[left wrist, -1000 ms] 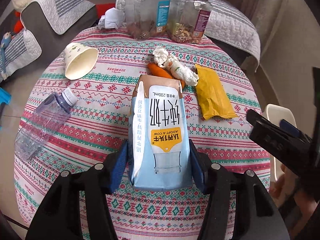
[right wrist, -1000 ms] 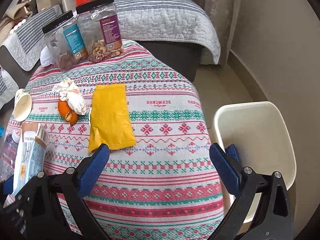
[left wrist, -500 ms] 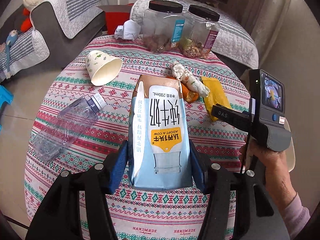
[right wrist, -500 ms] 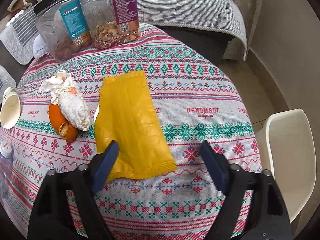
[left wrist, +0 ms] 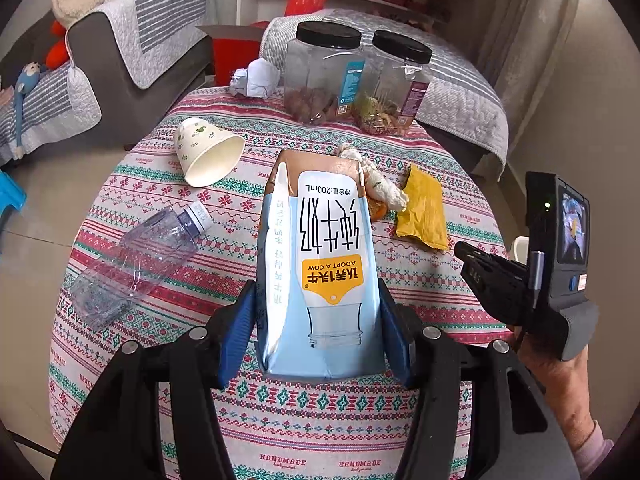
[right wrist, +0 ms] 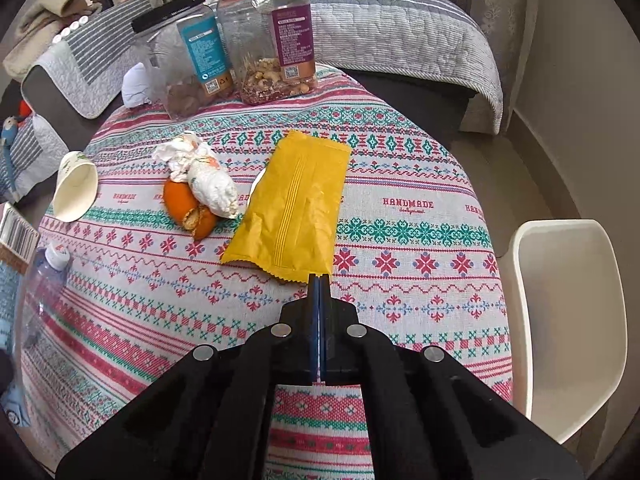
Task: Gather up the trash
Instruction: 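Grasp the yellow packet with the right tool while the left tool holds the milk carton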
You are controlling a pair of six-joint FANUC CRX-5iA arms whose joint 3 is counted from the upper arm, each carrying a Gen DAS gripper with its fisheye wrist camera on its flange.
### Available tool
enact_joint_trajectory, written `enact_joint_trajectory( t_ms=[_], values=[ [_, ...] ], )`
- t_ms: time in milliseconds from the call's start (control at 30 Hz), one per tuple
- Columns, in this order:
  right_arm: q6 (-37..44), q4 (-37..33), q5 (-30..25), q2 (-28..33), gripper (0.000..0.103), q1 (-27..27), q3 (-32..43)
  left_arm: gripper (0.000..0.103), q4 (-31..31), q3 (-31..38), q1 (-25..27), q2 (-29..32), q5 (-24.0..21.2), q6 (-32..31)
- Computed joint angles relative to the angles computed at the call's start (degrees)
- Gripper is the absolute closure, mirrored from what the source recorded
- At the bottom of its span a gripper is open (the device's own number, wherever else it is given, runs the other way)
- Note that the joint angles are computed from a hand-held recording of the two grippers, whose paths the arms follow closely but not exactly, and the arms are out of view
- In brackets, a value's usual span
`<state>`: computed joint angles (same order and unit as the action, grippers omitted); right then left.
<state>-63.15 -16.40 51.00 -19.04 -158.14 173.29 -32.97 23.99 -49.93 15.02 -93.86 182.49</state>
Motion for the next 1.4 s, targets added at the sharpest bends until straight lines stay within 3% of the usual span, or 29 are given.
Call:
enact_joint_trajectory(
  t_ms=[133,167,233,267,533,667,733,767,800,833,1100,1400],
  values=[
    [0.4,-1.0,0.8,1.3,0.102,-0.5,0.7,0.047,-0.7,0.4,-0.6,-0.4,-0.3,1.0],
    [-0.8,-0.5,0.6,0.9,0.096,-0.4,0.1,0.047,-1.0,0.6,-1.0,-0.5,-0.2,1.4],
    [-3.6,-0.5,0.4,-0.1,0.026,-0.5,-0.9,0.047,-1.6,1.0,-1.5,-0.5,-0.4,1.5],
    [-5.8,-0.1,-1.4,0.0,0.019,-0.3,-0.5,0.047,-1.9,1.2,-1.7,-0.5,-0.4,1.3],
    [-15.1,10.4,-2.5,-7.0,0.012,3.9,-9.6,0.047,-1.5,-1.1,-0.5,-2.0,0.8,1.9],
    [-15.3,13.0,-1.4,-10.4,0.013,5.2,-12.6,0.047,-0.3,-1.7,0.2,-1.6,1.2,0.8],
    [-8.7,8.0,-3.8,-10.2,0.038,4.6,-10.5,0.047,-0.1,-1.6,0.3,-1.4,1.0,0.3],
    [-7.1,7.4,-3.6,-10.1,0.075,4.6,-10.7,0.047,-0.2,-1.6,0.3,-1.5,0.9,0.3],
    [-6.3,6.5,-2.0,-10.4,0.087,4.4,-11.5,0.047,-0.2,-1.6,0.4,-1.5,0.8,0.4],
    [-4.8,3.2,-0.3,-10.7,0.091,3.5,-11.5,0.047,-0.3,-1.6,0.4,-1.6,0.7,0.6],
    [-2.2,-2.6,3.9,-6.8,0.097,-0.7,-6.7,0.047,-3.0,1.5,-1.5,-0.6,-2.0,0.8],
    [8.9,-9.5,1.3,4.7,0.097,-3.1,4.0,0.047,-4.8,4.5,-3.5,0.7,-3.7,1.8]
  ],
)
